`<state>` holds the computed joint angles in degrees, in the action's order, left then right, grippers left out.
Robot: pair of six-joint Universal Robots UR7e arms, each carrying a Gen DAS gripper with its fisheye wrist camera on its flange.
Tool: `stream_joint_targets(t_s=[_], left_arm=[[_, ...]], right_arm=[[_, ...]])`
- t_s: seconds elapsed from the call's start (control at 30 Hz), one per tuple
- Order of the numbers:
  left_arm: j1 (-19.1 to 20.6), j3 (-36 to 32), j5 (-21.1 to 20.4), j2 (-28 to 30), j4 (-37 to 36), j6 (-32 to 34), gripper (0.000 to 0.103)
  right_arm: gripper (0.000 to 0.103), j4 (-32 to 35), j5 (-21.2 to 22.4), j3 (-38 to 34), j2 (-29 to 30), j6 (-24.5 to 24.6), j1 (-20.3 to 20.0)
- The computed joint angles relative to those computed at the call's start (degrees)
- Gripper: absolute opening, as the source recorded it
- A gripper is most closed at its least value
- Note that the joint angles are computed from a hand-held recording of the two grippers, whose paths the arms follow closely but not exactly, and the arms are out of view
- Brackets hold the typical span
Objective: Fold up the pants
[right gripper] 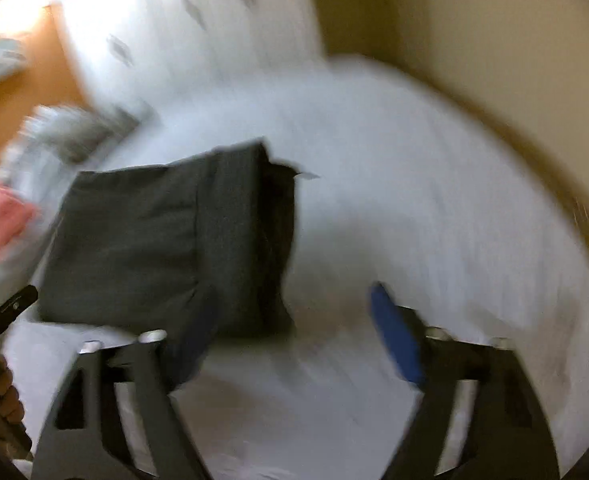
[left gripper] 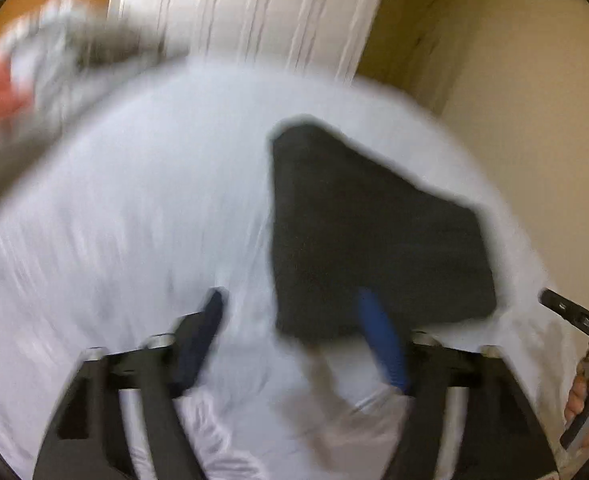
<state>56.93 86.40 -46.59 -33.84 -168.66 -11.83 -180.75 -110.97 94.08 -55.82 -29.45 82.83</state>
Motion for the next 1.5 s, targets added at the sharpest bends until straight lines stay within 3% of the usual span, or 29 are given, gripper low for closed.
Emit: stream_joint_targets(t_s=[0.07, 0.13, 0.2, 0.27, 0.3, 0.47, 0.5, 0.53, 0.57, 0.6, 0.67, 0.73, 0.77, 0.8, 0.83, 0.87, 0.9, 0.97, 1.0, 1.07, 1.2, 1.23, 1.3, 1.4, 1.5], left_arm=[[1.8, 2.1, -1.6, -0.1, -3.6, 0.2, 0.059], [2.6, 1.8, -4.0, -0.5, -4.4, -0.8, 0.062], [2.8, 0.0, -6.7, -0.3, -3.3, -1.1, 0.08], [3.1, -1.5, -7.5, 0.2, -4.7, -1.4, 0.087], [3.9, -3.1, -10.1, 0.8, -4.4, -2.0, 0.087], [7.0, -11.2, -14.5, 4.6, 6.2, -11.5, 0.087], [8.0, -12.5, -16.0, 5.4, 6.4, -12.0, 0.084], [8.1, -12.4, -15.4, 6.0, 4.2, -11.4, 0.079], [7.9, -13.3, -14.9, 6.6, 3.6, -8.6, 0.036], [8.1, -14.1, -16.9, 6.7, 5.4, -7.6, 0.012], [7.7, -13.2, -17.9, 5.7, 3.7, -7.7, 0.011], [7.0, -11.4, -19.3, 3.9, 1.7, -6.2, 0.011], [6.9, -11.5, -18.6, 3.7, 3.0, -6.8, 0.012], [7.1, -12.7, -17.1, 4.3, 6.6, -8.3, 0.018], [7.4, -14.2, -16.7, 5.0, 10.0, -8.8, 0.019], [7.6, -14.4, -14.4, 6.0, 11.2, -8.6, 0.026], [7.1, -13.5, -12.8, 6.0, 10.0, -8.2, 0.034], [5.4, -9.5, -7.9, 5.0, 3.6, -5.7, 0.035], [4.6, -8.6, -5.6, 4.6, 3.2, -5.4, 0.037], [2.9, -6.8, -2.2, 3.4, 3.1, -4.4, 0.037], [-1.3, -0.1, 4.7, 0.7, -2.5, 0.4, 0.043], [-2.3, 1.4, 6.5, 0.3, -3.4, 1.3, 0.045], [-4.2, 5.1, 9.6, -0.9, -5.3, 2.3, 0.055], [-6.7, 11.8, 12.5, -3.1, -9.5, 2.9, 0.056], [-9.0, 16.3, 15.6, -3.9, -12.0, 4.7, 0.061]], right_arm=[[0.068, 1.3, 1.7, 1.1, -0.1, 0.9, -2.6], [0.071, 2.5, 0.7, -0.1, 0.5, -3.2, -1.8], [0.091, -1.3, 1.9, -0.6, 1.5, -4.1, -1.1], [0.092, 3.1, 5.8, -3.2, 2.3, 0.5, -1.3], [0.092, 6.1, 6.9, -4.2, 2.2, 2.5, -1.6], [0.095, 8.4, 4.1, -11.2, 8.1, 8.9, -1.7], [0.091, 11.5, 3.8, -12.9, 9.3, 9.5, -1.8], [0.08, 12.8, 3.7, -13.6, 10.3, 8.6, -1.9], [0.059, 11.8, 3.6, -13.7, 11.2, 5.3, -1.5], [0.033, 13.0, 5.8, -13.5, 10.8, 3.5, -1.2], [0.027, 12.4, 5.6, -12.8, 9.8, 2.4, 0.3], [0.027, 13.8, 8.8, -11.9, 7.7, 2.3, 0.8], [0.028, 13.7, 9.7, -11.4, 6.9, 2.0, 0.8], [0.035, 13.0, 8.2, -11.5, 7.1, 1.5, 0.8], [0.041, 12.4, 4.4, -12.3, 8.4, 0.4, 1.0], [0.048, 11.1, 0.6, -13.0, 10.1, -0.9, 0.2], [0.062, 10.8, -0.9, -13.0, 10.7, -0.6, -0.3], [0.064, 10.4, 0.7, -11.4, 9.1, 3.6, -0.9], [0.064, 10.4, -1.0, -10.9, 8.6, 4.5, 0.0], [0.064, 3.1, -3.3, -7.8, 7.2, 1.4, 2.3], [0.066, -4.5, -3.9, -0.1, 3.4, -3.0, 4.9], [0.069, -7.2, -4.5, 2.4, 2.5, -3.8, 5.4], [0.085, -14.7, -5.9, 7.6, 1.2, -6.4, 6.0], [0.088, -20.6, -7.4, 11.4, 0.8, -9.9, 6.5], [0.094, -24.4, -5.7, 16.4, -1.3, -10.9, 6.2]])
